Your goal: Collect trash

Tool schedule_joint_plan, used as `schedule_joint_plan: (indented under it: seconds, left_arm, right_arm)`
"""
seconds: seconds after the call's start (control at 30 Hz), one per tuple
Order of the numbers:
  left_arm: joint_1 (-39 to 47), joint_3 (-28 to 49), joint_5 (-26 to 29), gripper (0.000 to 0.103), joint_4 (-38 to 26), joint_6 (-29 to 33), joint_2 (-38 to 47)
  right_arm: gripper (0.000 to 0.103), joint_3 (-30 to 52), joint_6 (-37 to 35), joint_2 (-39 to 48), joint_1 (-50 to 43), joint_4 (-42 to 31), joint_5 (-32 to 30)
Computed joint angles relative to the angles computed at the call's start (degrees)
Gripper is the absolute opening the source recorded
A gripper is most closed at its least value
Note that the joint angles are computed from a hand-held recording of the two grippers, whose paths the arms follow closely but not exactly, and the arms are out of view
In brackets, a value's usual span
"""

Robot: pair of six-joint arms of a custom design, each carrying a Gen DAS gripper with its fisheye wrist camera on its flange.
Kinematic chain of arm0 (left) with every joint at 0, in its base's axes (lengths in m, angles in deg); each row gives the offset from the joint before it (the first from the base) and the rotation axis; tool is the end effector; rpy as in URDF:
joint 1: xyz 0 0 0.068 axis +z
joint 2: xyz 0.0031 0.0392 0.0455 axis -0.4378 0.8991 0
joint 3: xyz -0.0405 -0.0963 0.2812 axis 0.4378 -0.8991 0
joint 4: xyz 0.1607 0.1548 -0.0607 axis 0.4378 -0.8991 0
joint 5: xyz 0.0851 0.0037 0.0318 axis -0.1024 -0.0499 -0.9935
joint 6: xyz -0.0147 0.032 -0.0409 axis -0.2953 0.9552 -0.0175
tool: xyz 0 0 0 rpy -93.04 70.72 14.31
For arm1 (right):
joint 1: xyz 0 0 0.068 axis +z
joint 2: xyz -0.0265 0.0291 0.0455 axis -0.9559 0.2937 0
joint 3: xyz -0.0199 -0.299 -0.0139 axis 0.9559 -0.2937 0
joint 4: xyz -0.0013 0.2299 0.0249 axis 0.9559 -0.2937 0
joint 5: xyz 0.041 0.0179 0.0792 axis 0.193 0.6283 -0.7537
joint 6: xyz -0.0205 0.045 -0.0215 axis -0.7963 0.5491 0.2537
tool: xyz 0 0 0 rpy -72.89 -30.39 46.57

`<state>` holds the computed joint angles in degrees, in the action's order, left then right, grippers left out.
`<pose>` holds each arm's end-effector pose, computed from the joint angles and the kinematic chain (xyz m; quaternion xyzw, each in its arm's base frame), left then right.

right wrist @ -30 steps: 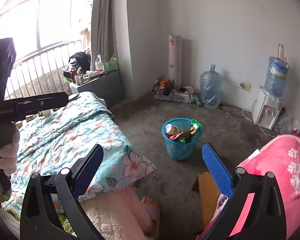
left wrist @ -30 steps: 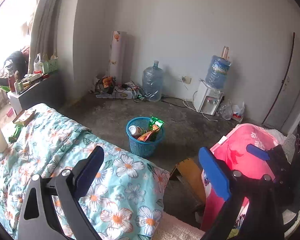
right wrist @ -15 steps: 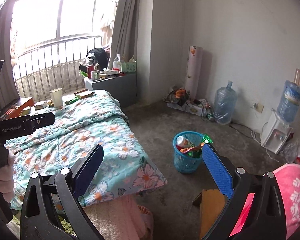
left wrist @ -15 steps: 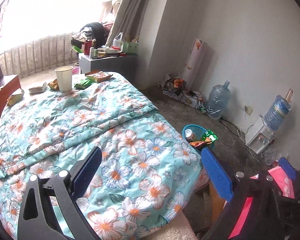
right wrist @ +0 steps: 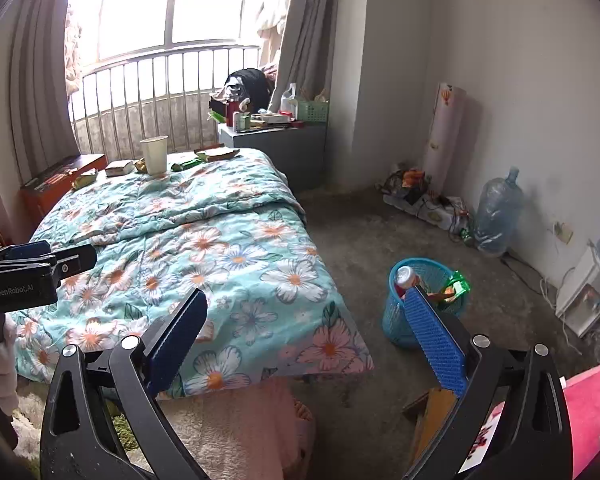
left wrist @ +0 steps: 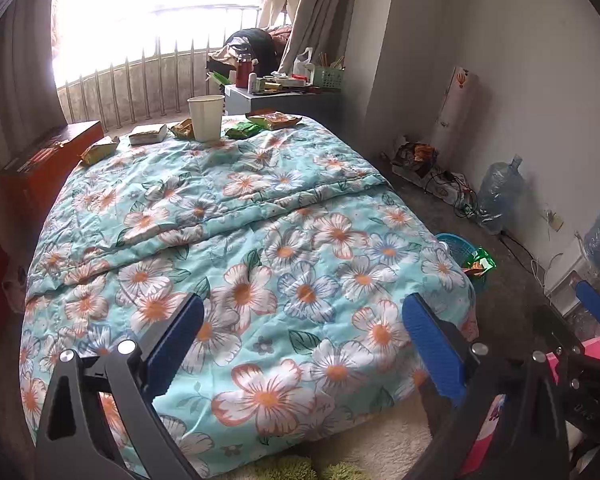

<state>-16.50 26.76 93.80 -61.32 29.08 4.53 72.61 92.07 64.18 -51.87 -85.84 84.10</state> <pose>0.2571 0.0349 0.3464 -0.0075 0.9212 -0.0594 0.3844 0.1726 0.0553 0.3628 -0.0242 0.8848 -0.0088 0.4652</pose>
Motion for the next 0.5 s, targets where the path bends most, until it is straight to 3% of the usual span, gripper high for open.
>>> schedule_joint_plan:
  seconds: [0.5]
  left_arm:
    - [-7.13, -1.30, -10.72, 0.097, 2.25, 0.56, 5.44]
  right_arm:
    - [0.095, -2.27, -3.26, 3.87, -3.60, 4.61, -4.82]
